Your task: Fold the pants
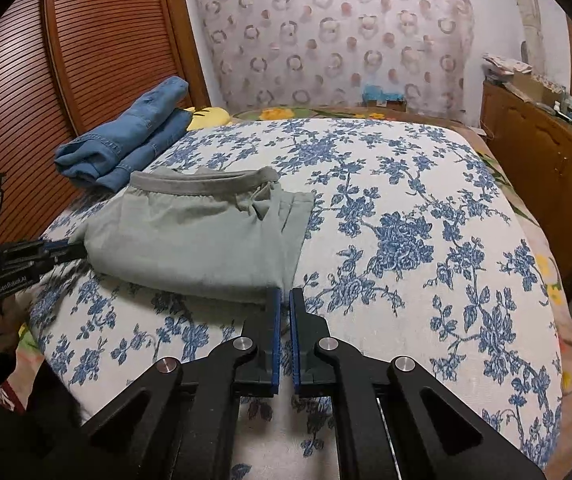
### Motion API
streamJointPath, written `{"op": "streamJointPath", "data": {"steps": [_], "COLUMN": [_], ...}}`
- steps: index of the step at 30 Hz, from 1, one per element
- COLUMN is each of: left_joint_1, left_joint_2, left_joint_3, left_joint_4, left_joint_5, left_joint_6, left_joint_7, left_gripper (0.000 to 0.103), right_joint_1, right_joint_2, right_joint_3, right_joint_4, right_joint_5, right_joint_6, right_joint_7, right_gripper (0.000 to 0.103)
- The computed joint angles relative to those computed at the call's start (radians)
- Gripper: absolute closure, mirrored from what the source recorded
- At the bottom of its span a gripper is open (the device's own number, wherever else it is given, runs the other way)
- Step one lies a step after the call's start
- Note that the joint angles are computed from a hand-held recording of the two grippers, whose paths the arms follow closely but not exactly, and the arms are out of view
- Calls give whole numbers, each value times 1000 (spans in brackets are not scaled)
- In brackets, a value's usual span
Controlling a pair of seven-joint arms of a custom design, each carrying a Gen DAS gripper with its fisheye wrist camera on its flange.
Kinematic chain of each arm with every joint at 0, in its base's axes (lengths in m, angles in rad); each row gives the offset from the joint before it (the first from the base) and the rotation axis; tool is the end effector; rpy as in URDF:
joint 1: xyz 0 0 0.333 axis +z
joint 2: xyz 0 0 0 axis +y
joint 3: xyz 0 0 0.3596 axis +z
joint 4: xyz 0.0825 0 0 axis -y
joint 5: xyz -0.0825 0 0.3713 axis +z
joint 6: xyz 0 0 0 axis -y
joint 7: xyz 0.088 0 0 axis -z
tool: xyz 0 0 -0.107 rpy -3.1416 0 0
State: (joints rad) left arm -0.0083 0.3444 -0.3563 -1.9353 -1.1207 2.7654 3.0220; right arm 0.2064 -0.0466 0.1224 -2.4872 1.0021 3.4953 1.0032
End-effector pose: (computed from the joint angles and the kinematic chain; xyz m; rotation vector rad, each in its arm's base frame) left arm 0.6231 -0.1746 0.4007 -1.0315 2.5002 -1.1652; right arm 0.4701 0.0546 0.4541 -1.4581 1.8148 -0.7772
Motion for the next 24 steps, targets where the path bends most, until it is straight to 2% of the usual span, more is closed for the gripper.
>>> {"op": "streamJointPath", "data": {"steps": [4,12,14,16,19,24], "left_joint_1": [12,6,4,-5,-10,-15], "left_joint_2": [-22,-96,-114,-121,-118,-116], "left_joint_3": [2,49,64,79,91,95], "left_joint_4": [-19,-88,-101,-106,-105,-104], "left_joint_5": [-20,-53,-60,-52,-43,-39], "left_joint_6": [-19,-92,-111,-115,-122,-113], "left_joint_7": [25,78,94,90,84,71], "left_gripper": [92,92,91,91,91,85], "right_joint_1": [-9,-107,-160,-181,-335,-458], "right_joint_2": [-44,-130,-146,-157,-164,-178], "right_joint_3": [14,159,227,252,412,529], "right_joint_4": [-37,-92,-94,-101,-85,-88], "right_joint_5": [-37,8,39,19,89,75], "right_joint_6": [-14,-30,-33,-43,-64,-72], "right_joint_7": [37,38,11,26,-42,-32], "right_gripper": [100,99,99,99,99,99]}}
